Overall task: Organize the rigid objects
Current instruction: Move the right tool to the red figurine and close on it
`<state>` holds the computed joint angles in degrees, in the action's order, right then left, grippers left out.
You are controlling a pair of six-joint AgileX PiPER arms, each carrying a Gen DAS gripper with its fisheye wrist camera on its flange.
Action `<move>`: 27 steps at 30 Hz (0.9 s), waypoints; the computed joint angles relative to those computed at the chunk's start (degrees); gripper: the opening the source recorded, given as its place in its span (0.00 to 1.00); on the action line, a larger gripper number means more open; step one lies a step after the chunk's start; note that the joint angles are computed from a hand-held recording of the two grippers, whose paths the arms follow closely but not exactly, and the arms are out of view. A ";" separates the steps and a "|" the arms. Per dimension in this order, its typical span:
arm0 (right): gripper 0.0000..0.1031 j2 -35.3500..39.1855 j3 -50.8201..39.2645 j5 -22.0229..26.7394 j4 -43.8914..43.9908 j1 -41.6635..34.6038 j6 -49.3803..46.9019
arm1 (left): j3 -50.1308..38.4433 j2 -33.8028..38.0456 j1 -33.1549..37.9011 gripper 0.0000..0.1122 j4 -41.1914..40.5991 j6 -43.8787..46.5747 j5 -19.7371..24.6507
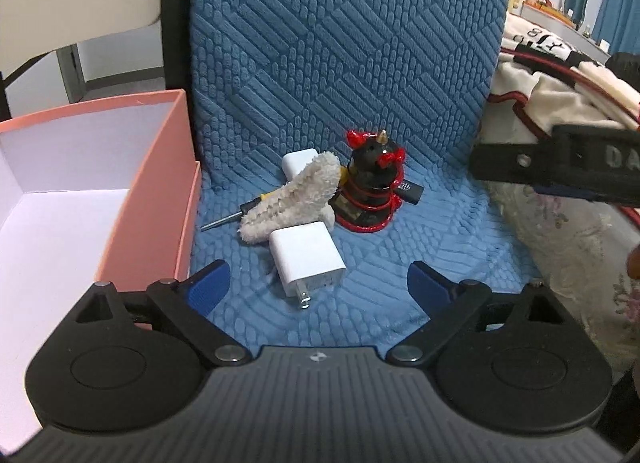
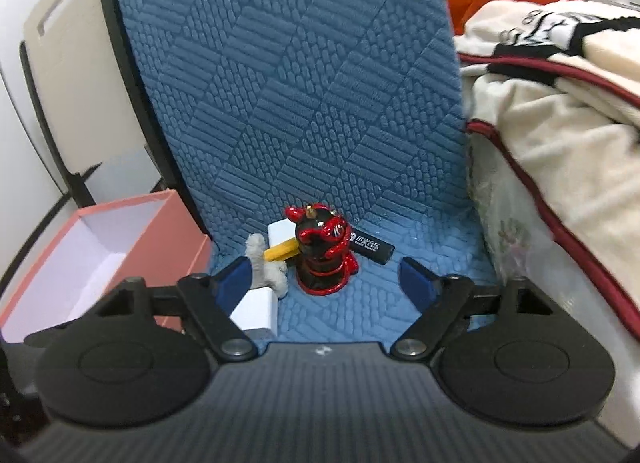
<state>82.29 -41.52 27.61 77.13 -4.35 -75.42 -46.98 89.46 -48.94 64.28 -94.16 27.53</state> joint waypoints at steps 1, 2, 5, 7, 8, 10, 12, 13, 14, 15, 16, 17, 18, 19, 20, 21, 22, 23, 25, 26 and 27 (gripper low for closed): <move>0.79 1.49 -1.07 0.34 -0.01 0.33 0.43 | -0.52 1.13 0.52 0.84 0.43 0.09 -0.60; 0.79 3.17 -2.34 0.84 -0.07 0.64 0.80 | -0.81 1.90 0.92 0.83 0.53 0.18 -1.00; 0.78 7.38 -5.48 0.63 0.19 2.25 0.99 | -1.91 4.46 2.51 0.82 1.26 -0.17 -2.52; 0.70 10.40 -8.14 0.53 -1.54 3.11 3.10 | -2.82 6.07 3.46 0.80 1.94 -0.83 -3.01; 0.70 11.83 -9.44 0.67 -2.50 3.37 4.34 | -3.22 6.82 4.05 0.80 2.13 -1.23 -3.37; 0.70 14.74 -12.09 0.33 -4.16 4.13 6.99 | -3.95 8.08 5.43 0.79 2.25 -2.03 -4.47; 0.70 17.15 -14.31 0.22 -5.03 4.65 8.44 | -4.79 9.29 6.55 0.78 1.11 -1.57 -5.11; 0.70 18.07 -15.22 0.09 -5.36 5.06 9.11 | -5.12 9.89 7.19 0.78 0.54 -0.94 -5.89; 0.70 18.97 -16.13 -0.21 -5.73 5.59 9.83 | -5.34 10.35 7.50 0.77 0.23 -0.52 -6.26; 0.70 19.73 -16.89 -0.94 -6.25 6.23 10.48 | -5.51 10.78 7.75 0.76 0.31 -0.44 -6.54; 0.70 20.27 -17.42 -1.86 -6.62 6.84 10.89 | -5.76 11.31 7.92 0.76 0.61 -0.67 -6.66; 0.70 20.74 -17.87 -2.77 -6.77 7.41 11.08 | -6.03 11.81 8.17 0.75 0.83 -0.84 -6.93; 0.70 21.44 -18.55 -3.50 -6.97 7.94 11.38 | -6.18 12.15 8.34 0.73 0.88 -0.83 -7.13; 0.70 22.17 -19.28 -4.02 -7.45 8.44 12.01 | -6.36 12.52 8.54 0.72 1.00 -0.74 -7.17; 0.70 22.84 -19.93 -4.28 -7.87 8.79 12.48 | -6.53 12.89 8.67 0.71 1.40 -1.02 -7.08; 0.70 23.68 -20.75 -4.90 -8.82 9.37 13.55 | -6.67 13.29 8.87 0.70 1.86 -1.51 -7.14; 0.70 24.32 -21.38 -5.54 -10.04 9.88 14.96 | -6.60 13.53 9.41 0.70 2.26 -2.12 -7.93; 0.70 24.93 -21.90 -5.95 -10.97 10.30 16.07 | -6.33 13.49 9.92 0.69 2.97 -3.11 -8.84; 0.70 25.81 -22.74 -6.35 -12.91 10.92 18.24 | -6.09 13.49 10.11 0.66 5.15 -5.68 -9.12; 0.70 26.01 -22.80 -6.90 -12.89 11.29 17.97 | -6.06 13.44 10.05 0.64 5.73 -6.15 -9.13; 0.70 26.38 -23.04 -7.61 -13.31 11.78 17.89 | -5.99 13.33 10.11 0.62 5.67 -5.94 -9.52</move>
